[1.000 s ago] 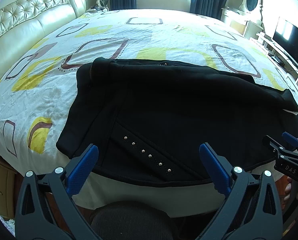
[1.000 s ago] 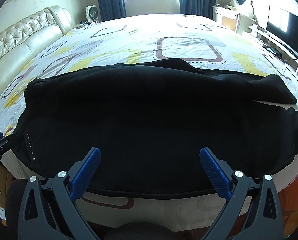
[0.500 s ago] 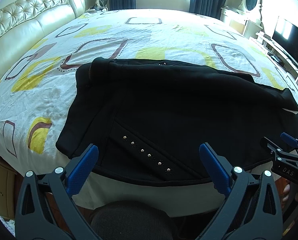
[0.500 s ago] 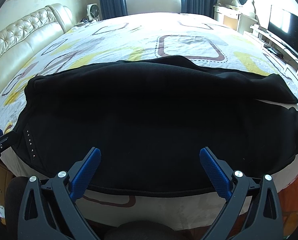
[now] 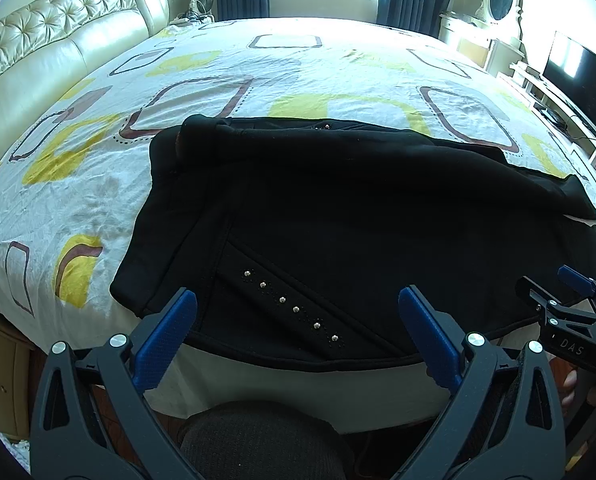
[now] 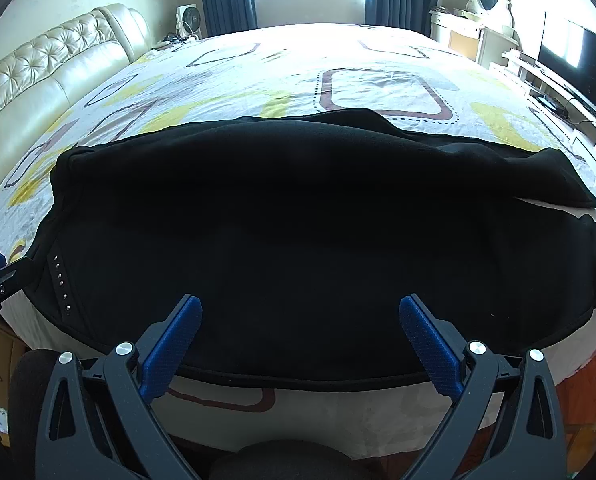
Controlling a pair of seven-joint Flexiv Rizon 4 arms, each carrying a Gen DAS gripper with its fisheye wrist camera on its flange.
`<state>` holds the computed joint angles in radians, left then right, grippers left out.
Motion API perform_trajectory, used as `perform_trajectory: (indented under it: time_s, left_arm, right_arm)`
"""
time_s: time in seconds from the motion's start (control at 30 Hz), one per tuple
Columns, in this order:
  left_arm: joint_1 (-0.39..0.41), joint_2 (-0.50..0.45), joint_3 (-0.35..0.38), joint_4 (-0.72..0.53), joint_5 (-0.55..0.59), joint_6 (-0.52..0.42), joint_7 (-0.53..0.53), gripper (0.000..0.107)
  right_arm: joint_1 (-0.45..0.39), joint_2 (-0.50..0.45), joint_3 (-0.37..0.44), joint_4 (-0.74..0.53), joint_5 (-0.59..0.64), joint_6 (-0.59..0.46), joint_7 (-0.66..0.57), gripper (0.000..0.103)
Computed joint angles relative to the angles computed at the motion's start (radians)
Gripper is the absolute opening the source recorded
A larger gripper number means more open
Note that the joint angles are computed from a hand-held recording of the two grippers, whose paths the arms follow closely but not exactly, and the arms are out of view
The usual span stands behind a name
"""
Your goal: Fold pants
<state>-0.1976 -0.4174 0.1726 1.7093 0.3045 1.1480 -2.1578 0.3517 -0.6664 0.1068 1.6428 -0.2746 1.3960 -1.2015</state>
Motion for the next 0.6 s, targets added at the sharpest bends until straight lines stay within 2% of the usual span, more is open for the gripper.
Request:
perform_trajectory:
  time_s: [0.4,0.5,0.6]
  left_arm:
    - [0.009,0.001,-0.01,0.002,-0.011,0.003,0.014,0.101]
    - [0.06,0.008,-0.06,0.024,-0.09,0.016,0.101,0.101]
    - [0.155,0.02,-0.144,0.07,-0.269,0.035,0.236,0.101]
  right_arm:
    - [0.001,0.0,0.001,0.002,0.003,0.0,0.001,0.099]
    - [-0.012,-0.003,0.019,-0.005,0.01,-0.01,-0.011,0.099]
    - [-0.035,-0.007,0.052,-0.023,0.03,-0.036,-0.036,0.099]
